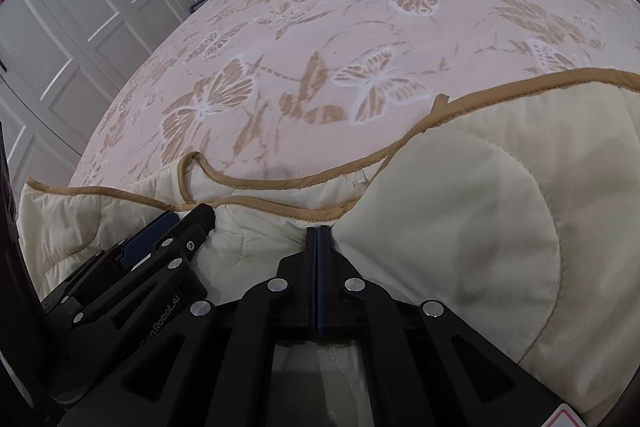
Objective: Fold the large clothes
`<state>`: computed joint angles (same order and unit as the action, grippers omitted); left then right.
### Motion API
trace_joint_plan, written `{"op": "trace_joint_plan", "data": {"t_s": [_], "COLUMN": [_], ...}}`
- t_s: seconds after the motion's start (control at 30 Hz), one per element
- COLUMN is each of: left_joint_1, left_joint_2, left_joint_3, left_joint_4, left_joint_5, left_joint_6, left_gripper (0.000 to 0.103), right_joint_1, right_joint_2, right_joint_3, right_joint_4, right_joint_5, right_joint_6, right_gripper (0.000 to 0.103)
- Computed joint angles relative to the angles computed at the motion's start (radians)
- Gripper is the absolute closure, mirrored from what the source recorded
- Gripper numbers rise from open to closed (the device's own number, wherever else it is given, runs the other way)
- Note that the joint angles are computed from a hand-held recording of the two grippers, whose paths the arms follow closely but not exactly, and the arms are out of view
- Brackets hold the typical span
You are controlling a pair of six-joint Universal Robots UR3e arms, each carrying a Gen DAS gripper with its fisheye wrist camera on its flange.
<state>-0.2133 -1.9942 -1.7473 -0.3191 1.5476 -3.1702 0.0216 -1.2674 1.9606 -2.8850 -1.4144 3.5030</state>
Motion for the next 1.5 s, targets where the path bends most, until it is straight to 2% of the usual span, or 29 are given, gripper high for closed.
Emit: {"op": "trace_joint_plan", "data": {"t_s": [0.33, 0.43, 0.53, 0.57, 0.6, 0.67, 0.7, 0.77, 0.8, 0.9, 0.93, 0.97, 1.17, 1.23, 1.33, 1.5], "left_joint_1": [-0.012, -0.007, 0.036, 0.066, 0.123, 0.286, 0.390, 0.600, 0.704, 1.005, 1.092, 1.139, 1.225, 1.223, 1.176, 1.197], "left_joint_2": [-0.018, -0.004, 0.074, 0.121, 0.209, 0.418, 0.523, 0.722, 0.781, 0.887, 0.898, 0.901, 0.903, 0.919, 0.956, 0.973], "left_joint_3": [-0.004, 0.029, 0.082, 0.074, 0.025, -0.096, -0.148, -0.206, -0.220, -0.237, -0.240, -0.248, -0.335, -0.356, -0.373, -0.321], "left_joint_4": [0.042, -0.029, -0.226, -0.271, -0.297, -0.348, -0.403, -0.609, -0.711, -1.055, -1.174, -1.237, -1.393, -1.406, -1.377, -1.496], "left_joint_5": [0.029, 0.017, -0.053, -0.082, -0.137, -0.257, -0.339, -0.406, -0.452, -0.576, -0.592, -0.596, -0.581, -0.586, -0.585, -0.602], "left_joint_6": [-0.026, -0.011, 0.027, 0.027, 0.041, 0.087, 0.138, 0.222, 0.292, 0.525, 0.596, 0.639, 0.772, 0.788, 0.767, 0.808], "left_gripper": [0.069, 0.069, 0.065, 0.061, 0.045, 0.020, 0.015, 0.013, 0.013, 0.013, 0.013, 0.013, 0.013, 0.014, 0.018, 0.041], "right_joint_1": [-0.013, -0.017, -0.014, 0.002, 0.014, 0.034, 0.043, 0.084, 0.113, 0.159, 0.184, 0.223, 0.383, 0.408, 0.394, 0.385], "right_joint_2": [0.029, 0.016, -0.055, -0.120, -0.181, -0.365, -0.426, -0.535, -0.588, -0.660, -0.663, -0.643, -0.531, -0.496, -0.477, -0.445], "right_joint_3": [0.031, 0.009, -0.048, -0.051, -0.027, 0.025, 0.037, 0.058, 0.066, 0.129, 0.151, 0.158, 0.151, 0.134, 0.153, 0.184], "right_joint_4": [-0.107, -0.056, 0.104, 0.158, 0.164, 0.243, 0.284, 0.375, 0.443, 0.478, 0.474, 0.467, 0.430, 0.433, 0.413, 0.356], "right_joint_5": [0.008, 0.015, -0.006, -0.058, -0.092, -0.113, -0.112, -0.127, -0.114, -0.045, -0.033, -0.049, -0.139, -0.169, -0.160, -0.161], "right_joint_6": [0.029, 0.026, 0.044, 0.080, 0.102, 0.081, 0.069, 0.059, 0.068, 0.133, 0.166, 0.202, 0.291, 0.289, 0.280, 0.250], "right_gripper": [0.103, 0.103, 0.103, 0.096, 0.089, 0.089, 0.089, 0.089, 0.089, 0.089, 0.089, 0.089, 0.090, 0.090, 0.090, 0.090]}}
